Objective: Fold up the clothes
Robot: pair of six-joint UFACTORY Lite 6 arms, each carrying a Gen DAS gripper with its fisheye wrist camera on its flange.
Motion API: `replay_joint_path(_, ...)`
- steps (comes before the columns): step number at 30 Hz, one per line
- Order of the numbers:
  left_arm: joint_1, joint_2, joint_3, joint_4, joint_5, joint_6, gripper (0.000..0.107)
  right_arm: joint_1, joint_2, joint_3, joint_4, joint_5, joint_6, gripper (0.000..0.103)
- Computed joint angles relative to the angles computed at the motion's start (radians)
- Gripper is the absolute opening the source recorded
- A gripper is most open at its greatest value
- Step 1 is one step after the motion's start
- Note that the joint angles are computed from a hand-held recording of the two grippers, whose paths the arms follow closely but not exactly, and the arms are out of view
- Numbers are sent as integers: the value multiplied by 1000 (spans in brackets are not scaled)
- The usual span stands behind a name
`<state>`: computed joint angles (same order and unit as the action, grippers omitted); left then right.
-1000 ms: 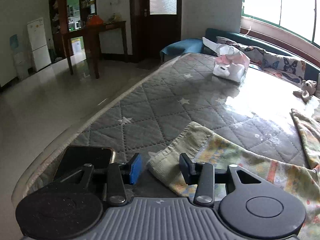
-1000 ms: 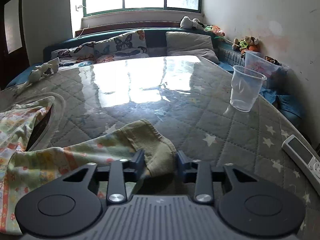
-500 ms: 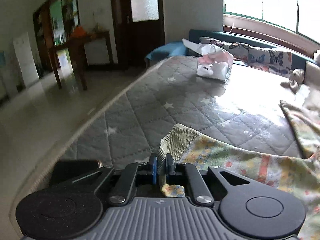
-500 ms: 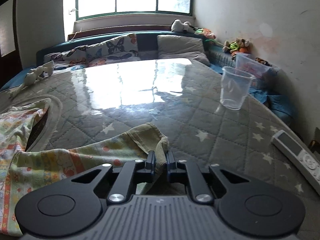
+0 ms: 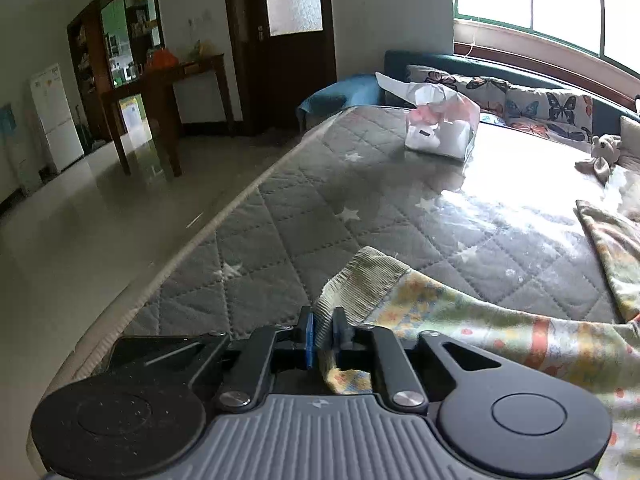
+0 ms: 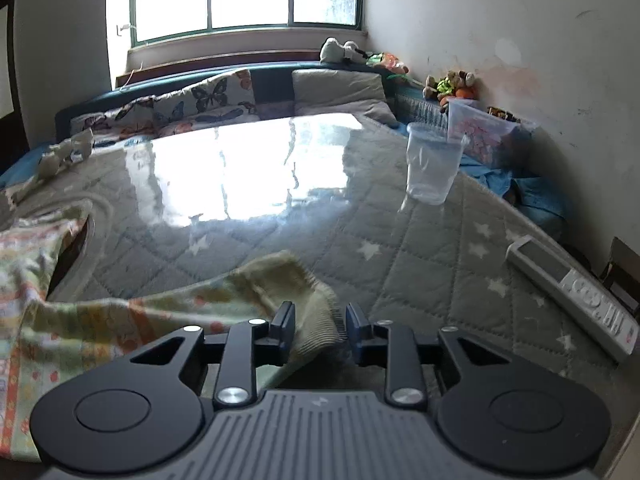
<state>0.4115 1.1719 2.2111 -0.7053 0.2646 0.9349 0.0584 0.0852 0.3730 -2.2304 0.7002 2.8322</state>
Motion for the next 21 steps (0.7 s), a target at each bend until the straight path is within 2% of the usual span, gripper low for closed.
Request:
replay_joint_path(1,0,-3,-1,14,0,-16,18,0,-16,3,0,-13,-20,28)
replay_joint_path(3,-3,-27,-31,3,-23,-6,23,2,-47,11,1,-39,-62,37)
replay_joint_path(4,-5,-49,-62,-29,-42,26,30,4,-60,17,-1,-52,-80,44)
replay_joint_path(6,-10,-96,-124,-141,-64,134,38,25,-55,54,-23,-82,-102,46)
replay_joint_path(8,-23,-147,-190,-290,-65,284,43,46,-29,110,-60,-117,-107,57)
replay_joint_path(10,-38,-197,-250,-424,-60,421,49,67,30,192,-104,-153,-101,59)
replay_joint_path(12,-58,-239,-301,-522,-25,531,53,85,93,276,-134,-186,-108,60)
replay_joint_path(14,-82,-274,-342,-580,17,602,54,104,193,402,-152,-231,-134,68)
replay_joint_path(16,-116,-303,-382,-638,56,668,55,118,281,518,-134,-269,-193,68)
replay_joint_path(21,-216,-334,-421,-650,141,699,55,131,464,780,-38,-386,-371,72)
